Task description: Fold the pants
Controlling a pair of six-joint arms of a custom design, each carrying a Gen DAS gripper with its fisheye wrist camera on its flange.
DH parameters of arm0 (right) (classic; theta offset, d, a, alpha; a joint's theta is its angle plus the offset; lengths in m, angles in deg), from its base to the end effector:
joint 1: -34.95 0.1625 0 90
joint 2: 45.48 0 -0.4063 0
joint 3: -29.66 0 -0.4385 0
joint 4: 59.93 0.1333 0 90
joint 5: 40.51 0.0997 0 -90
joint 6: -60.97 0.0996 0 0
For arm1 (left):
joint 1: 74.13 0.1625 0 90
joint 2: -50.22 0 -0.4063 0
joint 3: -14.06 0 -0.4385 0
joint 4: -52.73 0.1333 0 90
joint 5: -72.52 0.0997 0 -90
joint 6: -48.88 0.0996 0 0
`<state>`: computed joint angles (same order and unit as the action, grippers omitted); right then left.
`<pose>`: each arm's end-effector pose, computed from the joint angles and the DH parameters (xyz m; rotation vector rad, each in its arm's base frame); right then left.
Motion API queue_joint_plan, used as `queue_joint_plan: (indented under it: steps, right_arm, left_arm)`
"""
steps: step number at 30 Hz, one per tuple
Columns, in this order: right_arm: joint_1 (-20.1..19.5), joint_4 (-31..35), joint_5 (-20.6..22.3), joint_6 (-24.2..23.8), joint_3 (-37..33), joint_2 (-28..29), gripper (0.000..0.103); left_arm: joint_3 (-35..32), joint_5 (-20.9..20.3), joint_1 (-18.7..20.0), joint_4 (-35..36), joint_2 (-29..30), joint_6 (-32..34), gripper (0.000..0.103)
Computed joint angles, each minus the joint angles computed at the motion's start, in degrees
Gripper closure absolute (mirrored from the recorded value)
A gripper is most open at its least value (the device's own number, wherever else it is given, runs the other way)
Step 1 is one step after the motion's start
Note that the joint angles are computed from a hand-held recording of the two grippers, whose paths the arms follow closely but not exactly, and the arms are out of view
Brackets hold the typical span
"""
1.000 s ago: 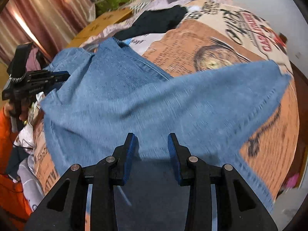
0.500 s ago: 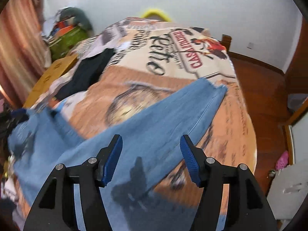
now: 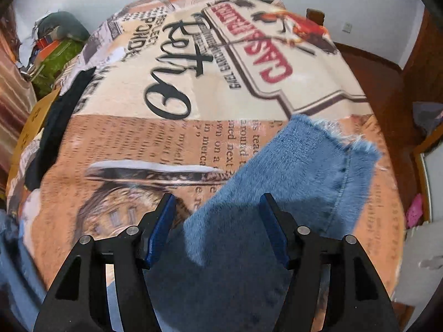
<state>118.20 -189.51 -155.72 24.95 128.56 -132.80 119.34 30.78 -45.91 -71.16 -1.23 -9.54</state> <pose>0.0222 -0.5856 0.4476 0.5037 -2.4882 0.3818 -0.4156 -0.4587 0.0299 0.2530 2.3357 -0.7043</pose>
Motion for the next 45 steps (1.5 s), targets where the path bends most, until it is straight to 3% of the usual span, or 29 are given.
queue_joint_plan:
  steps: [2, 4, 5, 9, 13, 19, 26, 30, 34, 37, 42, 45]
  right_arm:
    - [0.08, -3.16, -0.48, -2.67, 1.77, -0.54, 0.044]
    - [0.11, -5.25, -1.18, -4.18, 2.58, -0.73, 0.057]
    - [0.02, -5.93, -1.53, -5.00, 2.65, -0.76, 0.076]
    - [-1.43, -0.77, 1.30, -2.06, -0.18, -0.95, 0.096]
    - [-0.52, -3.17, 1.24, -4.92, 1.24, -3.35, 0.098]
    - [-1.72, 1.35, 9.69, -3.95, 0.02, -12.40, 0.099]
    - [-4.47, 5.03, 15.69, -4.24, 0.52, -22.33, 0.099]
    - [-10.47, 8.75, 23.14, -4.40, 1.63, -30.08, 0.099]
    - [-17.72, 12.02, 28.00, -6.62, 3.14, -36.75, 0.099]
    - [-25.69, 14.78, 31.71, -9.23, 4.91, -41.46, 0.099]
    - [-39.03, 21.38, 34.27, -13.38, 8.91, -46.09, 0.097]
    - [-43.18, 24.74, 33.04, -14.59, 10.30, -46.62, 0.095]
  left_arm:
    - [0.10, 0.19, 0.03, -0.72, 0.09, 0.25, 0.061]
    - [-0.08, 0.42, 0.07, -0.99, 0.41, 0.30, 0.061]
    - [-0.31, 0.61, 0.06, -0.67, 0.64, -0.04, 0.061]
    - [-0.29, 0.64, -0.38, -0.57, 0.58, -0.78, 0.061]
    - [-0.57, 1.05, -1.42, 1.76, 0.09, -1.99, 0.061]
    - [-1.07, 1.25, -3.47, 4.89, -0.70, -3.90, 0.061]
    - [-1.81, -0.50, -5.86, 4.22, 0.40, -4.23, 0.061]
    - [-2.98, -1.94, -6.60, 4.85, 1.93, -3.39, 0.060]
    - [-3.43, -4.10, -6.88, 4.60, 3.34, -3.11, 0.060]
    - [-3.29, -5.97, -6.97, 3.44, 4.25, -2.86, 0.060]
    - [-3.24, -8.70, -7.14, 2.05, 5.78, -2.66, 0.060]
    - [-3.67, -8.66, -7.52, 3.16, 6.72, -3.26, 0.059]
